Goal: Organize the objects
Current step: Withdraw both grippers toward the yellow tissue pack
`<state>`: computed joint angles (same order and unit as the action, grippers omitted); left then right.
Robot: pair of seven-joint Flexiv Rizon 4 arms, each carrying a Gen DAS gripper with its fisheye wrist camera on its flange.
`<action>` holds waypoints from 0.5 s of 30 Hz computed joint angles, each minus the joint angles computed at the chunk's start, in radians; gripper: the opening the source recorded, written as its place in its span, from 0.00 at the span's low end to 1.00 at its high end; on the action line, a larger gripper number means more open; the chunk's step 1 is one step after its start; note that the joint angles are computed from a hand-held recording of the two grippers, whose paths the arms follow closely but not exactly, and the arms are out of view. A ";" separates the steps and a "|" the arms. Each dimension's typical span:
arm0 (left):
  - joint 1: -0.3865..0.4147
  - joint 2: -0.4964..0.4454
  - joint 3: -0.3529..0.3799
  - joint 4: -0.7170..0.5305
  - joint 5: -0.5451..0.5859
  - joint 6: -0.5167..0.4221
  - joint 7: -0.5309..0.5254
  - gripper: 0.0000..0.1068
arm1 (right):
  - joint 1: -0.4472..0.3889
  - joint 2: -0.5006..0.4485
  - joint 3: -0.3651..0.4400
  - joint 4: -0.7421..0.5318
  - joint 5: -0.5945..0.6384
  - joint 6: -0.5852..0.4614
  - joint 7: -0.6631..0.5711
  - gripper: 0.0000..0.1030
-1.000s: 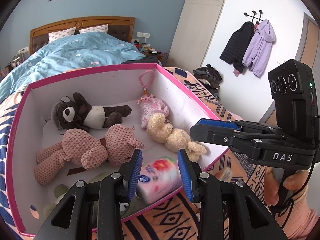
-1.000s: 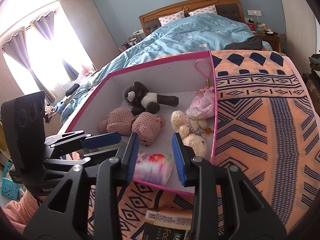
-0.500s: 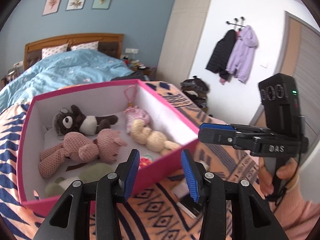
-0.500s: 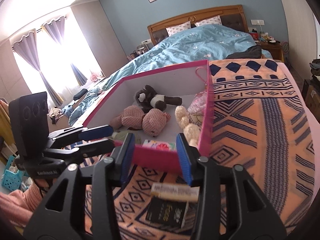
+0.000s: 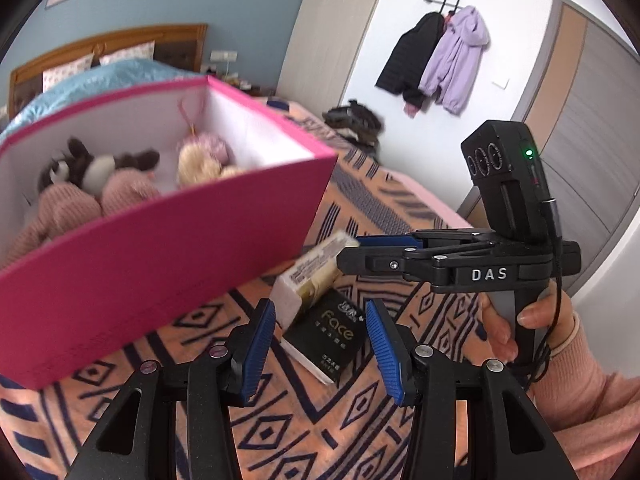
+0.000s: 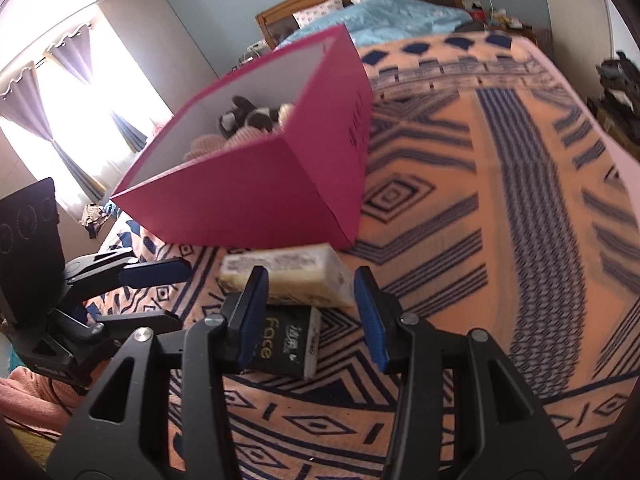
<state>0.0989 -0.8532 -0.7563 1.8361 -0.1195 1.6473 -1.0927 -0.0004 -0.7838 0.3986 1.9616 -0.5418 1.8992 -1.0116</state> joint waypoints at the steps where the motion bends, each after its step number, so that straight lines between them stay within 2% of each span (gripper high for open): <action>1: -0.003 -0.003 0.003 -0.003 -0.002 -0.006 -0.002 0.44 | -0.008 -0.008 0.009 -0.005 -0.006 -0.003 0.002 0.45; 6: -0.027 -0.022 0.025 -0.037 -0.038 -0.036 -0.014 0.43 | -0.033 -0.040 0.041 -0.031 -0.038 -0.011 0.000 0.45; 11: -0.008 -0.049 -0.003 -0.054 -0.064 -0.059 -0.002 0.42 | -0.041 -0.056 0.065 -0.040 -0.062 -0.017 -0.015 0.45; 14: 0.000 -0.053 -0.010 -0.051 -0.075 -0.061 0.001 0.42 | 0.004 -0.037 0.023 -0.034 -0.035 -0.010 -0.020 0.45; 15: 0.006 -0.051 -0.015 -0.045 -0.078 -0.061 0.001 0.42 | -0.006 -0.040 0.036 -0.034 -0.040 -0.014 -0.018 0.45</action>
<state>0.1053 -0.9037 -0.7710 1.7912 -0.1976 1.5863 -1.0914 -0.0065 -0.8237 0.4342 1.9279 -0.5820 1.8847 -1.0294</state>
